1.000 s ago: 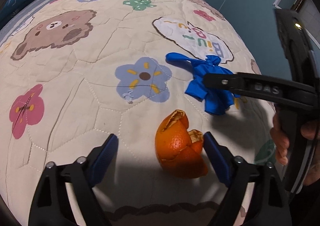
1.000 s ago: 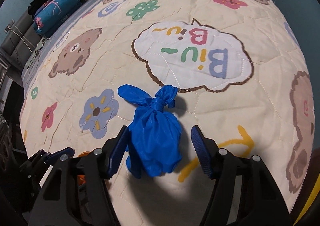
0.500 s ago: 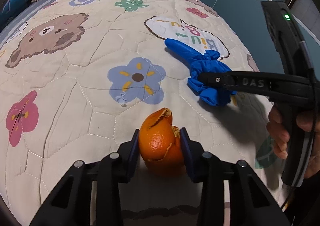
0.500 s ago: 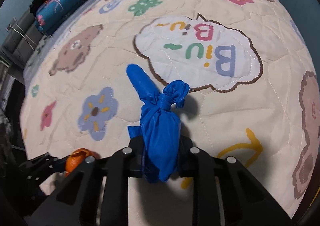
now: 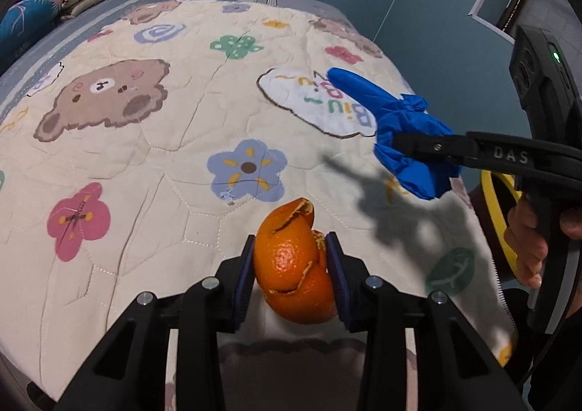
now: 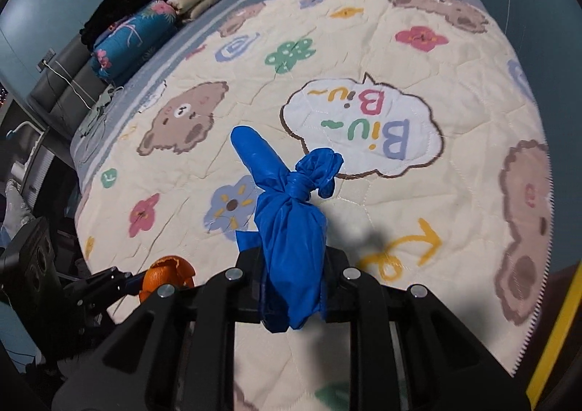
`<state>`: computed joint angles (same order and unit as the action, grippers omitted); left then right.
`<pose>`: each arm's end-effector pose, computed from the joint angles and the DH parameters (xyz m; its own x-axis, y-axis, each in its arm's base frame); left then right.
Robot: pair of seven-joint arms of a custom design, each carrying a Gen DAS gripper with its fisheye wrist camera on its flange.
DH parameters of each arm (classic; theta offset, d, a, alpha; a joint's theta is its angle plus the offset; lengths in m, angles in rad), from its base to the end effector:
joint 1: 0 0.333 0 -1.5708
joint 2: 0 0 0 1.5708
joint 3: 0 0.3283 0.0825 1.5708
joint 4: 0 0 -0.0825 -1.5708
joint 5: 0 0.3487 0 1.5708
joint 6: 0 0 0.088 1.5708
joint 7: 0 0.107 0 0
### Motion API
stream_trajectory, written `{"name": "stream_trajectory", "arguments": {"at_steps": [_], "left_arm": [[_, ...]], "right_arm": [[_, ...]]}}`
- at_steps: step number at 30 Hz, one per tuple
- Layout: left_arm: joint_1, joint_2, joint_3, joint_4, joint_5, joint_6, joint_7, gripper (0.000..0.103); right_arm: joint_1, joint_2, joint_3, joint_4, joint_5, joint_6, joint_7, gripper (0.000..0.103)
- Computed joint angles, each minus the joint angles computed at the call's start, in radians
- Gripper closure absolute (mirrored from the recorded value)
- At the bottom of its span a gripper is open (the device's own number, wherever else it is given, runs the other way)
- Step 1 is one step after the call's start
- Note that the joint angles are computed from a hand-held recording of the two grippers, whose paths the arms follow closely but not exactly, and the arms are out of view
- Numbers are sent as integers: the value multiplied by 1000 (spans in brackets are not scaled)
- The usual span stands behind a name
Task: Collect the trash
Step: 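Carry the orange peel and blue glove over the bin with both tools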
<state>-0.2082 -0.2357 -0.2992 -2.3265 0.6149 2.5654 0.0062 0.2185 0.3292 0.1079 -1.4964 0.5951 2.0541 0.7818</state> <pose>0.4067 -0.2458 0.5066 0.4711 -0.8371 0.2780 -0.6329 -0.5403 -0.5545 0.6137 0.2282 0.5357 0.7874 -0.5375 -0.3019 -0.6102 -0.6102 -0.5053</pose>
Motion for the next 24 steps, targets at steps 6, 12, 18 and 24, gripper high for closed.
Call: {"name": "stream_trajectory", "arguments": {"at_steps": [6, 12, 18, 24], "left_arm": [[-20, -41, -22, 26, -10, -48, 16, 68], [-34, -50, -54, 91, 30, -98, 16, 68], [-58, -1, -81, 202, 87, -150, 27, 68], [-104, 90, -86, 345, 154, -194, 79, 68]], "right_arm": [[-50, -69, -23, -41, 41, -57, -36, 84], [-113, -129, -60, -79, 128, -98, -68, 84], [-166, -166, -93, -94, 192, -125, -105, 84], [-217, -191, -123, -98, 255, -148, -147, 84]]}}
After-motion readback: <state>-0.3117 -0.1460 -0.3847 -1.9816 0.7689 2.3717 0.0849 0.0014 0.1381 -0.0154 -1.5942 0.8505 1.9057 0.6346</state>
